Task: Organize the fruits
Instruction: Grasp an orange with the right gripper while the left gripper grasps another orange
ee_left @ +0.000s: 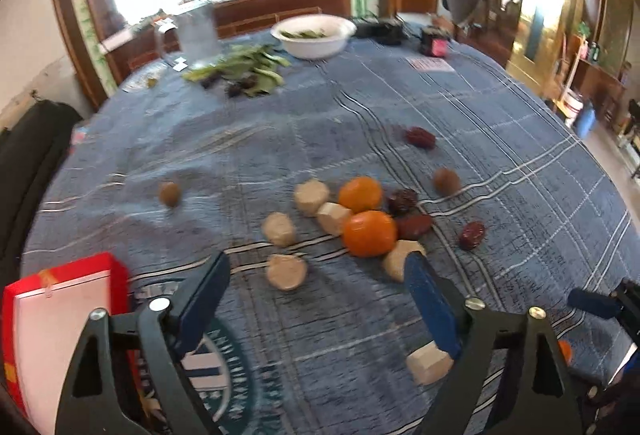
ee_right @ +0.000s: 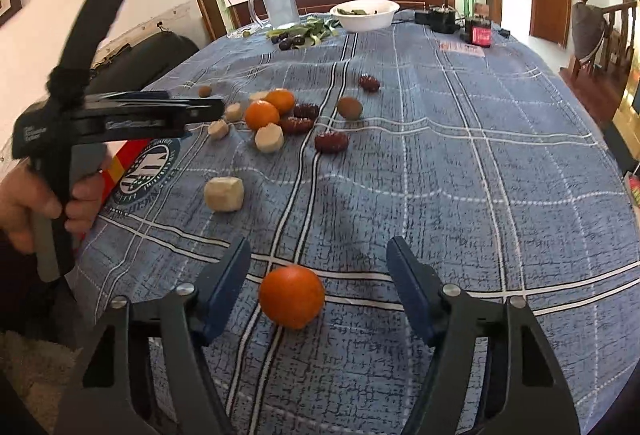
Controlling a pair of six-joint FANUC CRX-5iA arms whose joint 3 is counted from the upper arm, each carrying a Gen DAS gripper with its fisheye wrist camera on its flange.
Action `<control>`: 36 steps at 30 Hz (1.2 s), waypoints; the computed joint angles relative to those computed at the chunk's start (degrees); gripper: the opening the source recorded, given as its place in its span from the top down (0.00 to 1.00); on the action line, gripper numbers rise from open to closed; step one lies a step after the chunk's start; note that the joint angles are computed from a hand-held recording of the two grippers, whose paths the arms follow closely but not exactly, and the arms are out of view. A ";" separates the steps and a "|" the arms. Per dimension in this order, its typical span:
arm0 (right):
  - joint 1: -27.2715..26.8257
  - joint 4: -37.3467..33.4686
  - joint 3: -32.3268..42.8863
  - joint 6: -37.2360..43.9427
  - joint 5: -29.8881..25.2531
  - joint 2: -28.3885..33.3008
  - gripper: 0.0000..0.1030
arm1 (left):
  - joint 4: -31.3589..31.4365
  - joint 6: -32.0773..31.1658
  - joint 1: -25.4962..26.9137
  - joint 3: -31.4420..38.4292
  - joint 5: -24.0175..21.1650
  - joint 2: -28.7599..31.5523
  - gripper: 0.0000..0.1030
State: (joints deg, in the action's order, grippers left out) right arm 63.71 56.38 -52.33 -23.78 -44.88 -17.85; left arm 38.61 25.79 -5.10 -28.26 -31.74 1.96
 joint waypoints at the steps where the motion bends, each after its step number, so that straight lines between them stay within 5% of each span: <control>1: -0.25 0.56 -0.52 -0.35 0.98 -0.37 0.34 | -0.50 0.69 -0.02 0.57 -0.74 0.55 0.24; 5: -1.51 1.07 -1.15 0.43 4.86 -0.34 0.40 | -3.84 4.65 -0.10 3.70 -3.63 3.17 0.30; 11: -2.25 -1.15 -0.64 5.03 7.59 0.46 0.65 | -4.65 5.76 0.26 5.47 -6.04 4.73 0.35; 25: -3.91 1.92 -2.42 3.74 10.98 -0.57 0.66 | -4.62 8.19 -1.67 9.63 -9.06 8.55 0.40; 30: -4.39 2.31 -2.53 3.51 11.54 -0.48 0.66 | -3.07 7.36 -1.83 9.57 -9.79 9.06 0.59; 36: -4.46 2.55 -2.57 3.21 11.58 -0.37 0.66 | -0.65 4.43 -1.07 8.47 -10.77 8.83 0.65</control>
State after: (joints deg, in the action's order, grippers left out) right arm 59.25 58.93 -54.90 -20.56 -33.31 -18.22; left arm 37.96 30.22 -6.16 -19.79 -42.51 10.78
